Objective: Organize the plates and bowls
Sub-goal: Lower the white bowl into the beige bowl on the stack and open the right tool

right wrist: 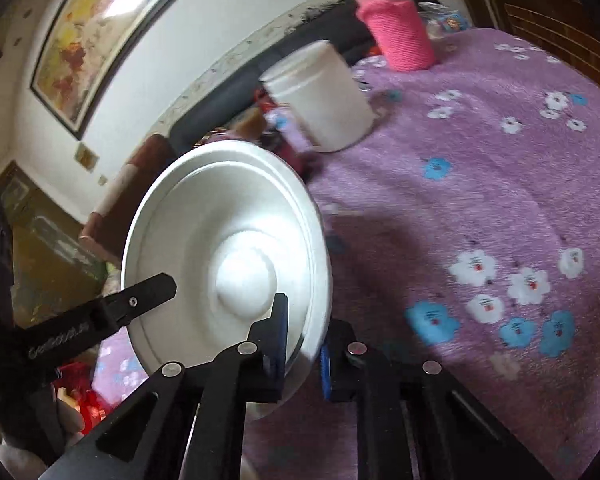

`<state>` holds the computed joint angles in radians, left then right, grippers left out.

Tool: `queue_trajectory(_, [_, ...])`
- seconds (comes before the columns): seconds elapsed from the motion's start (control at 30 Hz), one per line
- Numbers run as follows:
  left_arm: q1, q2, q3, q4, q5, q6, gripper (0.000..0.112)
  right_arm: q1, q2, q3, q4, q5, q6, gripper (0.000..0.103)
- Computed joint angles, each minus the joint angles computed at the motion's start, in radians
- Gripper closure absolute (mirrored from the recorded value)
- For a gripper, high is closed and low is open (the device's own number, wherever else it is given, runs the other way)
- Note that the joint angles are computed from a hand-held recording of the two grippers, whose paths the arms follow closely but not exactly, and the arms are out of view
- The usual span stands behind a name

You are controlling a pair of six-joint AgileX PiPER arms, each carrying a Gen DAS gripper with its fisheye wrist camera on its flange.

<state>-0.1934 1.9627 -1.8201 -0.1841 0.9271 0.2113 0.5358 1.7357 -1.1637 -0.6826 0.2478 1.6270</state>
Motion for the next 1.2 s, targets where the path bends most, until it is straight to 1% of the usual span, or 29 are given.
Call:
queue_trajectory(0.1, [0.042, -0.088, 0.090, -0.008, -0.024, 0.031, 0.090, 0.012, -0.009, 0.006, 0.003, -0.057, -0.007, 0.089])
queue_trajectory(0.17, [0.064, -0.134, 0.139, -0.011, -0.042, 0.043, 0.090, 0.034, -0.011, -0.003, -0.020, -0.076, 0.003, 0.089])
queue_trajectory(0.27, [0.115, -0.240, 0.244, -0.036, -0.079, 0.086, 0.090, 0.074, -0.010, -0.028, -0.026, -0.088, -0.017, 0.089])
queue_trajectory(0.33, [0.149, -0.306, 0.309, -0.064, -0.097, 0.122, 0.090, 0.094, -0.008, -0.044, 0.027, -0.110, -0.079, 0.089])
queue_trajectory(0.43, [0.230, -0.398, 0.391, -0.142, -0.103, 0.213, 0.090, 0.120, -0.002, -0.067, 0.196, -0.140, -0.252, 0.089])
queue_trajectory(0.47, [0.265, -0.431, 0.422, -0.170, -0.104, 0.251, 0.089, 0.132, 0.000, -0.078, 0.272, -0.144, -0.332, 0.089])
queue_trajectory(0.5, [0.285, -0.450, 0.440, -0.184, -0.104, 0.273, 0.088, 0.148, 0.005, -0.092, 0.307, -0.139, -0.372, 0.089])
queue_trajectory(0.57, [0.342, -0.488, 0.480, -0.227, -0.102, 0.329, 0.085, 0.186, 0.016, -0.130, 0.283, -0.111, -0.367, 0.089])
queue_trajectory(0.63, [0.402, -0.524, 0.521, -0.276, -0.103, 0.388, 0.083, 0.229, 0.030, -0.176, 0.216, -0.064, -0.322, 0.089])
queue_trajectory(0.67, [0.428, -0.539, 0.539, -0.293, -0.103, 0.412, 0.082, 0.255, 0.038, -0.197, 0.162, -0.039, -0.271, 0.089])
queue_trajectory(0.7, [0.466, -0.549, 0.551, -0.331, -0.087, 0.450, 0.082, 0.283, 0.044, -0.217, 0.111, -0.016, -0.218, 0.089])
queue_trajectory(0.77, [0.519, -0.566, 0.569, -0.371, -0.067, 0.492, 0.080, 0.325, 0.053, -0.241, 0.070, 0.008, -0.177, 0.089])
queue_trajectory(0.9, [0.651, -0.581, 0.580, -0.480, 0.005, 0.589, 0.078, 0.414, 0.093, -0.341, -0.005, 0.130, -0.124, 0.088])
queue_trajectory(0.97, [0.722, -0.573, 0.563, -0.529, 0.061, 0.630, 0.078, 0.436, 0.114, -0.394, 0.030, 0.159, -0.162, 0.088])
queue_trajectory(1.03, [0.813, -0.549, 0.531, -0.581, 0.140, 0.668, 0.078, 0.449, 0.132, -0.447, 0.072, 0.178, -0.210, 0.088])
queue_trajectory(1.07, [0.840, -0.540, 0.521, -0.593, 0.162, 0.674, 0.077, 0.455, 0.148, -0.484, 0.095, 0.194, -0.243, 0.088])
queue_trajectory(1.17, [0.921, -0.510, 0.496, -0.622, 0.208, 0.687, 0.077, 0.484, 0.211, -0.631, 0.171, 0.274, -0.360, 0.089])
queue_trajectory(1.2, [0.945, -0.494, 0.485, -0.630, 0.220, 0.690, 0.077, 0.499, 0.253, -0.715, 0.188, 0.327, -0.402, 0.089])
